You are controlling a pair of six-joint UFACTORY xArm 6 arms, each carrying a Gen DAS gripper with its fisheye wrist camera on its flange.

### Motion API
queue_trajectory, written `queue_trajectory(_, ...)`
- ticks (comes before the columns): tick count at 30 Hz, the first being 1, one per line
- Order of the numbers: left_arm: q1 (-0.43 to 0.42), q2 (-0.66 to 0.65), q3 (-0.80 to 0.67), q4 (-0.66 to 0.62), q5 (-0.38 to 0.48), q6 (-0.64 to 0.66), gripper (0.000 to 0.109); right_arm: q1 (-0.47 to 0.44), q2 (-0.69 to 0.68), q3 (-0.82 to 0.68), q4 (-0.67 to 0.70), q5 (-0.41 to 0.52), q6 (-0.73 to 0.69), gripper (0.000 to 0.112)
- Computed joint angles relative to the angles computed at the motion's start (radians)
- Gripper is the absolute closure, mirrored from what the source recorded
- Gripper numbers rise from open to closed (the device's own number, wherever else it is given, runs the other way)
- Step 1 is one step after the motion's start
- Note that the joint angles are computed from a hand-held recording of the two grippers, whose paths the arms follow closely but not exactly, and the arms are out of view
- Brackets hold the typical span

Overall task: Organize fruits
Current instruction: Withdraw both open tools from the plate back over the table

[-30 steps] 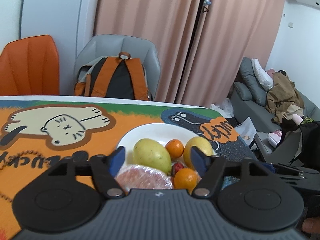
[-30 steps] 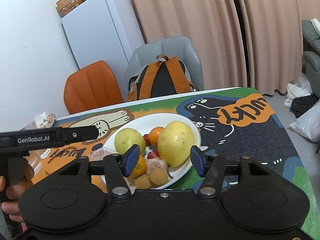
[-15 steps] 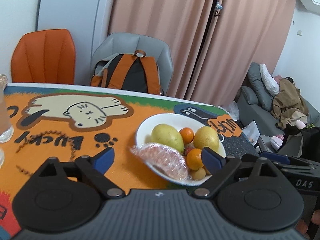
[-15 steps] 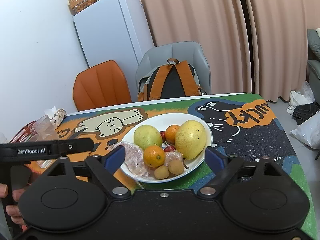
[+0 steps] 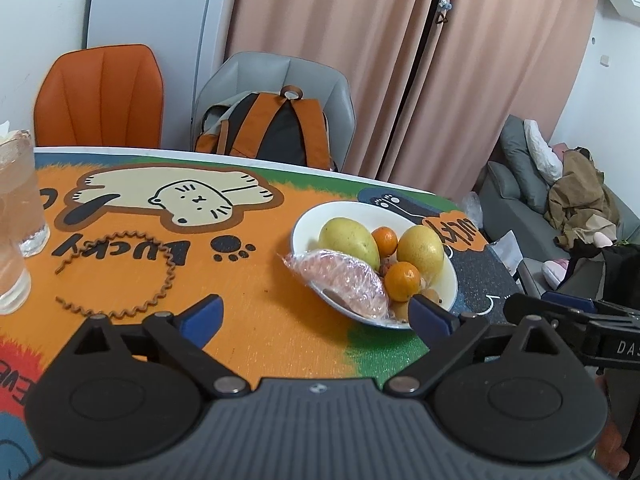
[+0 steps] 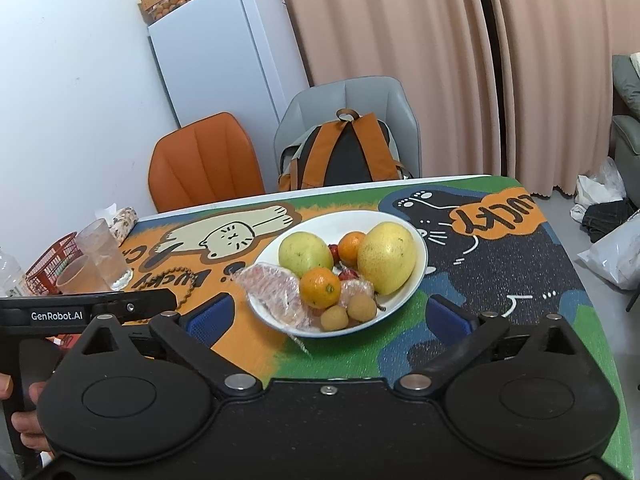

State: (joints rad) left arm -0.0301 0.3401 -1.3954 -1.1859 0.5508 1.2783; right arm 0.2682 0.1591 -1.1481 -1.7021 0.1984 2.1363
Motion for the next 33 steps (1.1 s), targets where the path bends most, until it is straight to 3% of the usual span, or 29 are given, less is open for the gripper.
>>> queue_trajectory(33,0.111,-0.318,0.342,-0.14,0.068,0.238,0.01,0.178,-0.285,0.271,0.091,0.179,-0.035,0.01)
